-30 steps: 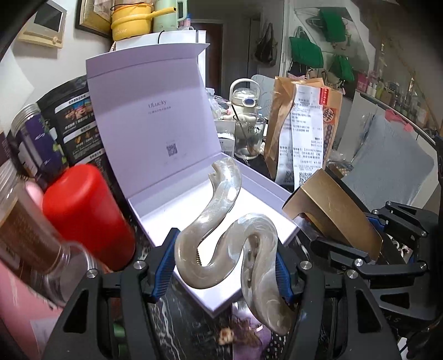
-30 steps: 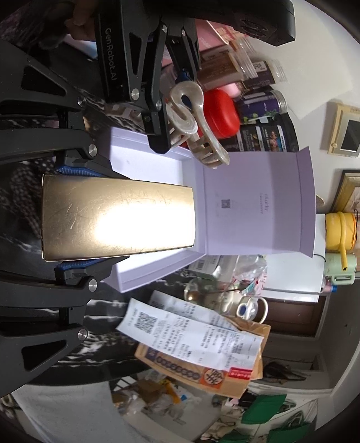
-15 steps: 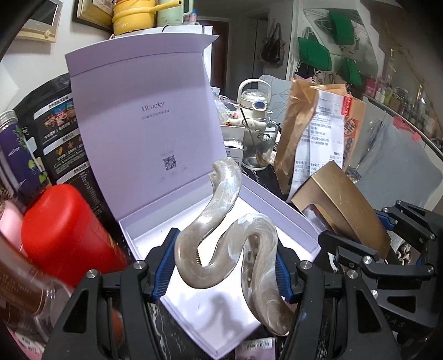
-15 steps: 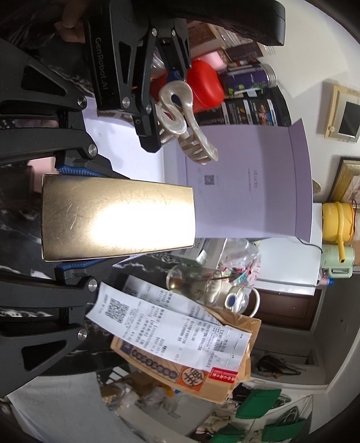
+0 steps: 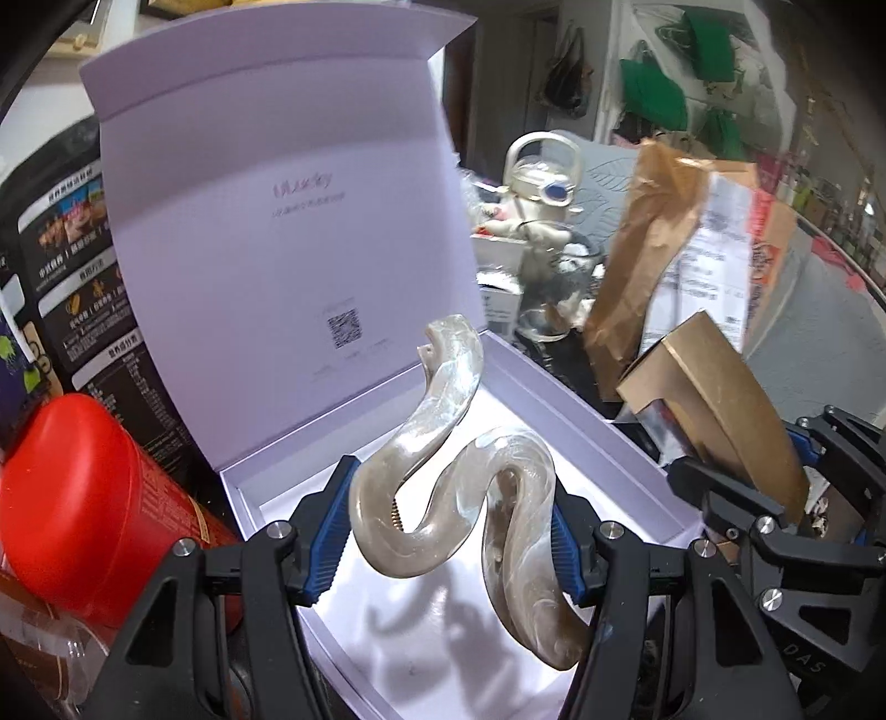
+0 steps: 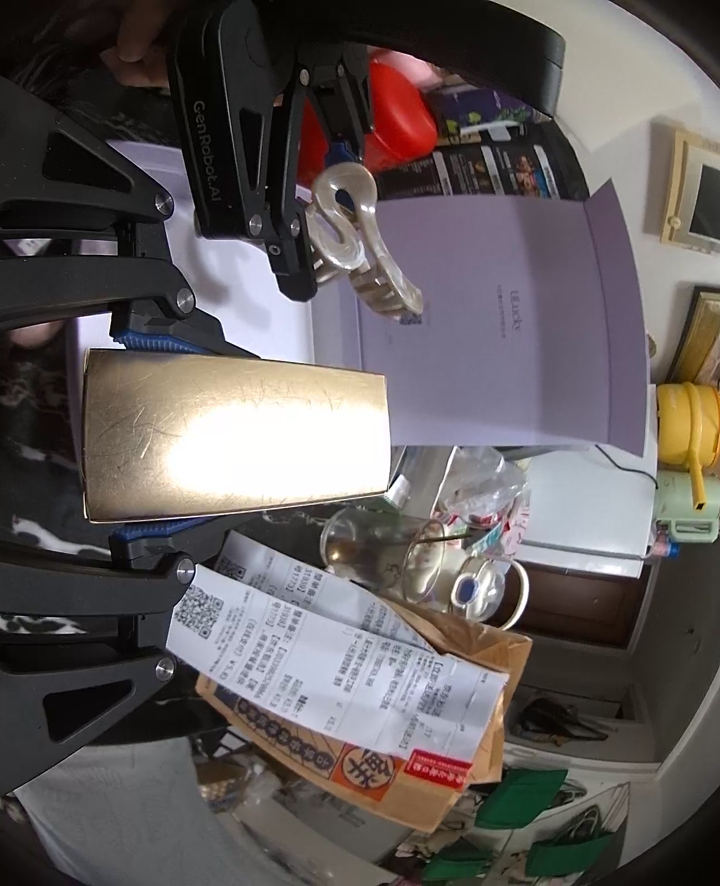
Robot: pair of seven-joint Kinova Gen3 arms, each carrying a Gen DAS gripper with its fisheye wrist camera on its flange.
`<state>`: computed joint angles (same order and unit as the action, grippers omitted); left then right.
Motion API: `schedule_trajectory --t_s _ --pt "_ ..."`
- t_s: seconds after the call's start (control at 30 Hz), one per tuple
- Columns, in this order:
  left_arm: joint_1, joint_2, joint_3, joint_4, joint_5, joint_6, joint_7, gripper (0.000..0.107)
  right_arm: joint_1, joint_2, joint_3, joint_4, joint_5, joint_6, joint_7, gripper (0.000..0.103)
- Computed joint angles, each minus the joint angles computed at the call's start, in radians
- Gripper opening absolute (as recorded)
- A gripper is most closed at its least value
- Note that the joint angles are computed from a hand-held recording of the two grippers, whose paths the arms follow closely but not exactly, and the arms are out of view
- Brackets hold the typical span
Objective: Organize rigid objects
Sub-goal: 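Carry the clip with the left tool while the right tool carries the gold case into the lavender box, then open the left tool releasing the clip while the right tool releases the gold case in the box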
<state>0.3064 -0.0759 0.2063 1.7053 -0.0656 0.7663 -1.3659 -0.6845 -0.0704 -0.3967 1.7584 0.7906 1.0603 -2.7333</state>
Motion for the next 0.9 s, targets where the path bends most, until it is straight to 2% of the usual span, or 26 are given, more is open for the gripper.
schedule_trajectory --t_s 0.23,0.57,0.67,0.9 --pt "0.007 0.043 0.006 -0.008 -0.059 0.013 0.063 0.061 -0.006 0.053 0.031 -0.019 -0.004 -0.012 0.021 0.044" --pt "0.031 0.111 -0.012 -0.034 -0.089 0.057 0.082 0.061 -0.028 0.104 0.086 -0.013 -0.04 -0.027 0.043 0.044" --pt "0.025 0.131 -0.026 -0.04 -0.058 0.066 0.059 0.061 -0.026 0.112 0.099 -0.009 -0.056 -0.04 0.061 0.044" --pt "0.033 0.166 -0.04 -0.06 -0.059 0.097 0.075 0.061 -0.021 0.127 0.118 -0.019 -0.077 -0.044 0.086 0.044"
